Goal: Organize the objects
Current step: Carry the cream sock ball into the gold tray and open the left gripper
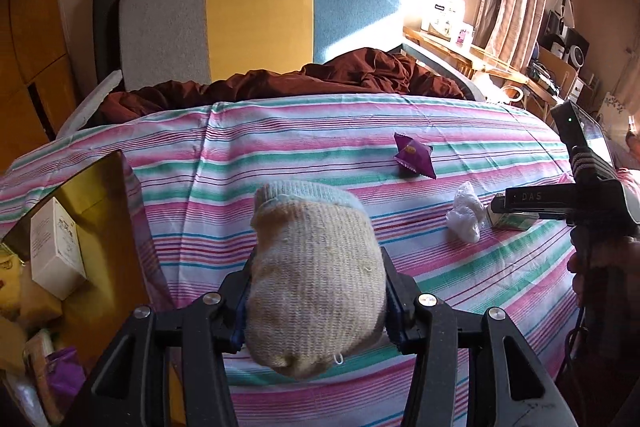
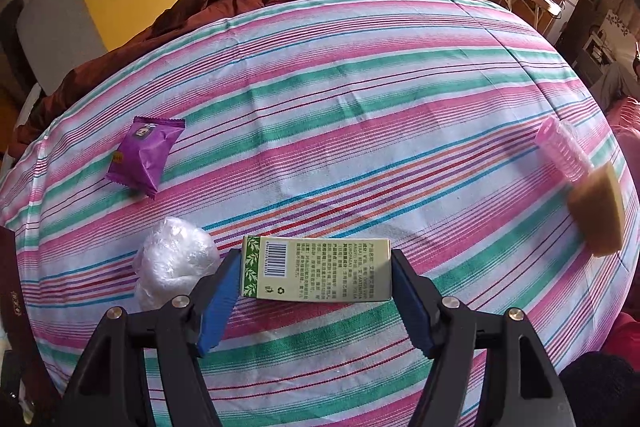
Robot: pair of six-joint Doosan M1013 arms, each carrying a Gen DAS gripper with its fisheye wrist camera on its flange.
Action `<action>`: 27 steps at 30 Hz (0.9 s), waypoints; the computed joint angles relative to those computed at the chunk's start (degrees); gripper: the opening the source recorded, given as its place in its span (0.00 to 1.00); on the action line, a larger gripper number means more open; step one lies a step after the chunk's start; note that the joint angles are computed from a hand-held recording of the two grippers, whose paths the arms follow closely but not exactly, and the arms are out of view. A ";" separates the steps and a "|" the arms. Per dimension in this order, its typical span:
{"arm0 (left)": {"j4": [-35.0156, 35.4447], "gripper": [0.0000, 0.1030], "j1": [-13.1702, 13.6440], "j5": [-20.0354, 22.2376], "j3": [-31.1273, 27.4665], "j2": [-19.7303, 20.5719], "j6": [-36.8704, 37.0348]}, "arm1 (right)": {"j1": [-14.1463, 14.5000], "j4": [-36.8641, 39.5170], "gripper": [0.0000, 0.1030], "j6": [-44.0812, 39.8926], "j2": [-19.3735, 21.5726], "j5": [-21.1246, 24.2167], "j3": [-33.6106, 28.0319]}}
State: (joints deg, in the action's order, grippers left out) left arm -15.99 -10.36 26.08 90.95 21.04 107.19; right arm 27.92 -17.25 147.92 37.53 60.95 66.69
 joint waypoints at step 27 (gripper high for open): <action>-5.19 0.51 17.31 1.29 4.56 -3.87 -7.48 | 0.73 -2.01 0.70 -2.86 1.68 2.76 -2.61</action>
State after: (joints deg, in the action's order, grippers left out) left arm -21.18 6.95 27.37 95.52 17.17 99.71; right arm 28.65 -19.26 145.05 39.21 63.71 64.08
